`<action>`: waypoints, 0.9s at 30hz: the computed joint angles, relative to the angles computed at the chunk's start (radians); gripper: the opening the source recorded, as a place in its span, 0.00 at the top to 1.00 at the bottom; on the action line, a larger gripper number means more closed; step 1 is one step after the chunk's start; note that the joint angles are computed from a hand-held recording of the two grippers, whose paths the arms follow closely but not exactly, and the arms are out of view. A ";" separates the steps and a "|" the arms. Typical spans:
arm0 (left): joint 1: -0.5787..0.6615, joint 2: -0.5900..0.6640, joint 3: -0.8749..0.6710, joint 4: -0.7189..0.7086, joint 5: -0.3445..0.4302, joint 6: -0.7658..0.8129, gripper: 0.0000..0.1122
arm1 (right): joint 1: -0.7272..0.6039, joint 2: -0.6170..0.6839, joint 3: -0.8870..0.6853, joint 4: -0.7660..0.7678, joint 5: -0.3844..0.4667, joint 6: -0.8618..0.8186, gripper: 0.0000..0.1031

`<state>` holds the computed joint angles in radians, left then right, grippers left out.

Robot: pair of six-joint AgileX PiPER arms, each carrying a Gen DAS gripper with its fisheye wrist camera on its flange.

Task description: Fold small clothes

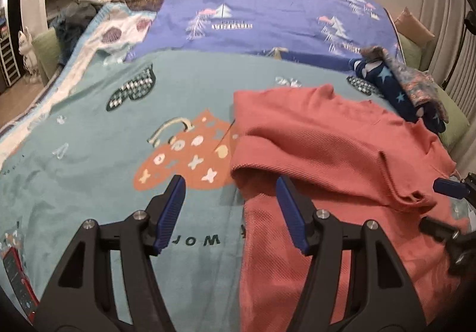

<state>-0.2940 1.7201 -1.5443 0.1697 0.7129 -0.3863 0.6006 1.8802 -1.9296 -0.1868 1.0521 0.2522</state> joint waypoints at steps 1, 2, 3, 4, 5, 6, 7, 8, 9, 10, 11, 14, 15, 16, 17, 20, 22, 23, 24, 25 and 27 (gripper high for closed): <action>0.001 0.012 -0.010 -0.001 0.008 0.000 0.43 | 0.015 0.032 -0.042 -0.041 0.030 0.022 0.36; -0.002 0.034 -0.032 -0.004 0.019 0.001 0.43 | 0.022 0.069 -0.089 -0.073 0.060 0.047 0.51; 0.000 0.047 -0.040 -0.009 0.022 0.008 0.43 | 0.012 0.096 -0.119 -0.086 0.076 0.082 0.87; -0.002 0.068 -0.063 -0.004 0.042 0.002 0.43 | -0.013 0.110 -0.138 -0.059 0.092 0.096 0.95; -0.003 0.089 -0.084 0.002 0.065 -0.007 0.43 | -0.066 0.097 -0.118 0.007 0.082 0.148 0.94; -0.002 0.100 -0.096 -0.004 0.080 -0.005 0.43 | -0.121 0.054 -0.058 0.105 0.032 0.169 0.94; 0.000 0.099 -0.093 -0.008 0.079 -0.003 0.43 | -0.163 -0.007 0.042 0.178 -0.052 0.187 0.94; 0.002 0.095 -0.083 -0.013 0.071 -0.004 0.43 | -0.219 -0.079 0.142 0.241 -0.116 0.220 0.94; 0.007 0.089 -0.073 -0.022 0.064 0.001 0.43 | -0.253 -0.133 0.222 0.264 -0.170 0.245 0.92; 0.013 0.086 -0.066 -0.034 0.059 0.006 0.43 | -0.289 -0.183 0.292 0.293 -0.208 0.265 0.90; 0.019 0.086 -0.065 -0.041 0.061 0.006 0.43 | -0.347 -0.241 0.379 0.362 -0.233 0.263 0.87; 0.024 0.085 -0.065 -0.052 0.061 0.008 0.43 | -0.491 -0.303 0.514 0.627 -0.211 0.089 0.77; 0.022 0.080 -0.059 -0.041 0.057 -0.001 0.43 | -0.522 -0.318 0.549 0.674 -0.205 0.049 0.77; 0.020 0.073 -0.051 -0.030 0.052 -0.011 0.43 | -0.541 -0.337 0.582 0.691 -0.207 0.038 0.77; 0.017 0.065 -0.044 -0.021 0.048 -0.016 0.43 | -0.565 -0.359 0.618 0.711 -0.214 0.016 0.76; 0.015 0.035 -0.018 -0.018 0.037 -0.003 0.43 | -0.622 -0.373 0.652 0.835 -0.202 -0.123 0.65; 0.020 0.010 -0.002 -0.051 0.029 0.035 0.43 | -0.649 -0.356 0.649 0.929 -0.185 -0.218 0.53; 0.021 0.003 -0.004 -0.065 0.030 0.049 0.43 | -0.653 -0.343 0.638 0.940 -0.178 -0.231 0.48; 0.024 -0.006 -0.005 -0.085 0.028 0.069 0.43 | -0.650 -0.316 0.604 0.916 -0.163 -0.203 0.48; 0.029 -0.014 -0.006 -0.111 0.023 0.092 0.43 | -0.651 -0.282 0.566 0.901 -0.155 -0.186 0.48; 0.041 -0.019 -0.026 -0.161 0.018 0.126 0.43 | -0.641 -0.231 0.508 0.888 -0.140 -0.181 0.48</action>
<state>-0.2531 1.7013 -1.5707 0.0087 0.7312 -0.2600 -0.0406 1.6493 -1.4220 0.7016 0.9124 0.0715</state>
